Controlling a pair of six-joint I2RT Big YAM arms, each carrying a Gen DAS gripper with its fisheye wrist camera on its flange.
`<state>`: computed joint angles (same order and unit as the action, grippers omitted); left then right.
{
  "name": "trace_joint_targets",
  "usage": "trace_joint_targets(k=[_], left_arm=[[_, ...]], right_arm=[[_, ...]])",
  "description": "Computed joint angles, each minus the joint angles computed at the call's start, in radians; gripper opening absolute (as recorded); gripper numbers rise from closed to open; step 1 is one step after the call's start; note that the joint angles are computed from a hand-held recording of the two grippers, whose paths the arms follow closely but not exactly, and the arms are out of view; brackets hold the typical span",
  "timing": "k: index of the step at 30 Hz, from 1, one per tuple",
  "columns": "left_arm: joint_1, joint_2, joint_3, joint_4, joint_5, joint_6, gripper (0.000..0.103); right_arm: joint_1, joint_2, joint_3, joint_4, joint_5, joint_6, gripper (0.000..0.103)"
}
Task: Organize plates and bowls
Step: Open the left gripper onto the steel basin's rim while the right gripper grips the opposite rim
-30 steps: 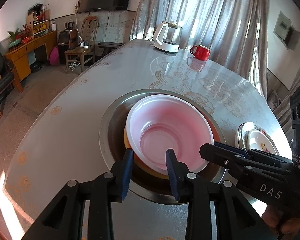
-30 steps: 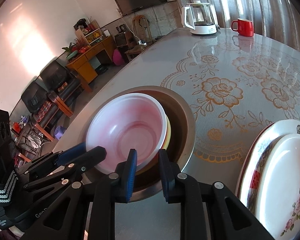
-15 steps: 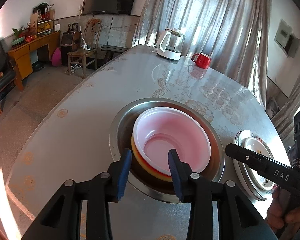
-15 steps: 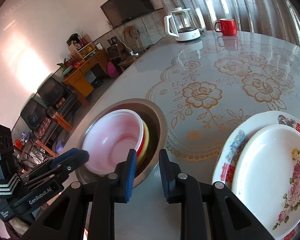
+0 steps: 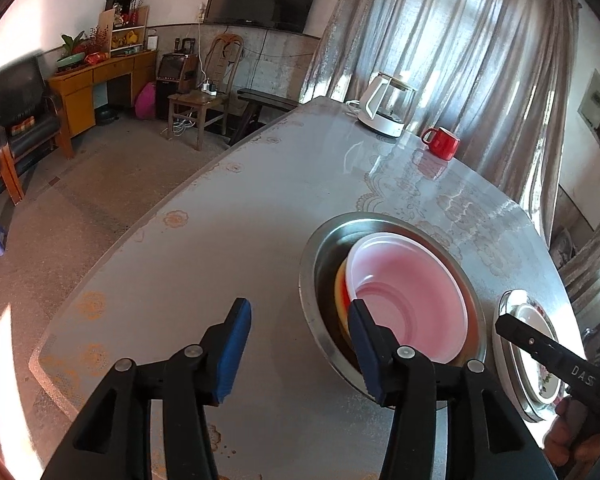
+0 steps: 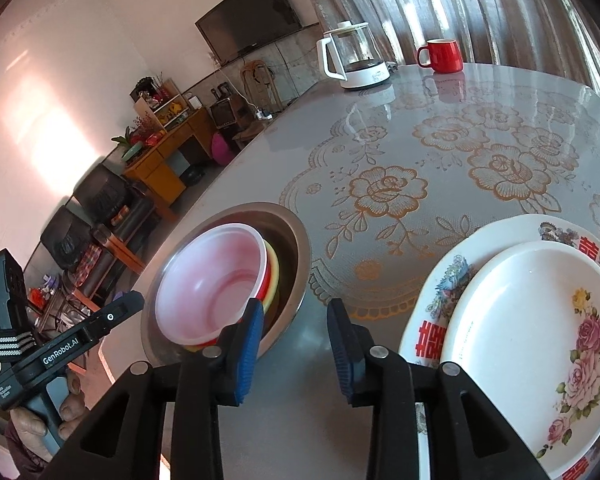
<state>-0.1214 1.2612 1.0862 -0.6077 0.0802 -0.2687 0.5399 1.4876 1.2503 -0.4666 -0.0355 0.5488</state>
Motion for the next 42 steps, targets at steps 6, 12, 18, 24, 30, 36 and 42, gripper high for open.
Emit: trace_joint_targets(k=[6, 12, 18, 24, 30, 36, 42], left_arm=[[0.029, 0.010, -0.004, -0.001, 0.044, 0.001, 0.056], [0.011, 0.023, 0.004, -0.006, 0.039, 0.044, 0.049], [-0.002, 0.051, 0.022, -0.006, 0.030, 0.070, 0.035], [0.002, 0.067, 0.027, -0.001, 0.044, 0.069, 0.036], [0.024, 0.093, 0.045, -0.041, 0.066, 0.029, 0.065], [0.054, 0.085, 0.020, 0.001, 0.112, -0.023, 0.078], [0.053, 0.069, -0.002, 0.030, 0.096, 0.002, 0.098]], right_arm=[[-0.005, 0.009, 0.001, 0.008, -0.009, -0.012, 0.033], [-0.002, 0.038, 0.035, -0.034, -0.013, -0.020, 0.023], [-0.002, 0.061, 0.061, -0.045, -0.029, -0.022, 0.020], [-0.026, 0.096, 0.086, -0.060, -0.135, 0.021, 0.023], [-0.014, 0.103, 0.093, -0.067, -0.101, 0.018, 0.027], [-0.007, 0.103, 0.098, -0.084, -0.041, 0.005, 0.035], [-0.006, 0.104, 0.103, -0.095, -0.029, -0.017, 0.039]])
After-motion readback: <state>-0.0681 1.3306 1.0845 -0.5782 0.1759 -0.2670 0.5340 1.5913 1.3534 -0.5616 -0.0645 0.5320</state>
